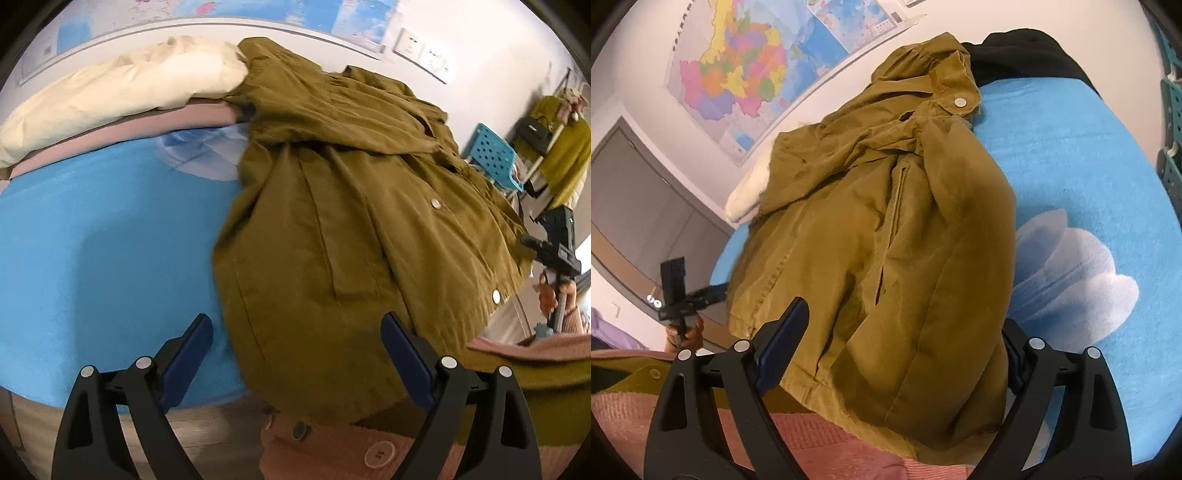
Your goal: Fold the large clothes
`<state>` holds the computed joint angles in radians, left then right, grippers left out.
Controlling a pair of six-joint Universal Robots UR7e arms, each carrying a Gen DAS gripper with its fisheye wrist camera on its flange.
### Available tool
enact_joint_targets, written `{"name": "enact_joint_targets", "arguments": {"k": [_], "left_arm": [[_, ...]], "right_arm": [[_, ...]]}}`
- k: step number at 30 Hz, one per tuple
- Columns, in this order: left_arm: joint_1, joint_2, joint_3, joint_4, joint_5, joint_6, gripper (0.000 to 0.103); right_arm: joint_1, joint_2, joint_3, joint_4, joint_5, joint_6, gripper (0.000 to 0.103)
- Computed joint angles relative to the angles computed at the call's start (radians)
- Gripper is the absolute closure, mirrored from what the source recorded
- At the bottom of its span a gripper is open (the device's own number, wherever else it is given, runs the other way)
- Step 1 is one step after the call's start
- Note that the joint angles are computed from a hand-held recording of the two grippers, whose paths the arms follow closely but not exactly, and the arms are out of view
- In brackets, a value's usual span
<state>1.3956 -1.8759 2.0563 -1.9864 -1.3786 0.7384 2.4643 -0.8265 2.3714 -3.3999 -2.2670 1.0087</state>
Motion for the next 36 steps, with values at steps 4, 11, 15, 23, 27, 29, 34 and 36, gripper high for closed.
{"name": "enact_joint_targets", "arguments": {"k": [4,11,15,23,27,29,34,36], "left_arm": [[0.007,0.003,-0.002,0.022,-0.035,-0.006,0.007],[-0.036,-0.006,0.043,-0.022,-0.049,-0.079,0.091],[-0.011,0.014,-0.036,0.037,-0.164,-0.134,0.098],[0.012,0.016,-0.111,0.08,-0.219,-0.114,0.091],[0.013,0.057,-0.084,0.053,-0.07,-0.141,0.079],[0.027,0.068,-0.078,0.05,-0.045,-0.124,0.07],[0.038,0.069,-0.115,0.133,-0.069,-0.102,0.038],[0.043,0.068,-0.12,0.183,-0.077,-0.098,0.035]], "right_arm": [[0.008,0.008,-0.014,0.022,-0.019,-0.001,0.017],[0.025,0.045,-0.018,-0.155,-0.005,-0.053,0.086],[0.109,0.022,-0.064,-0.215,-0.09,-0.114,0.09],[0.176,-0.018,-0.103,-0.096,-0.106,-0.126,0.089],[0.127,0.007,-0.029,-0.09,-0.015,0.034,0.087],[0.127,0.023,-0.009,-0.111,-0.008,0.069,0.086],[0.142,0.022,0.005,-0.11,-0.024,0.112,0.062],[0.14,0.026,0.005,-0.113,-0.021,0.113,0.056]]}}
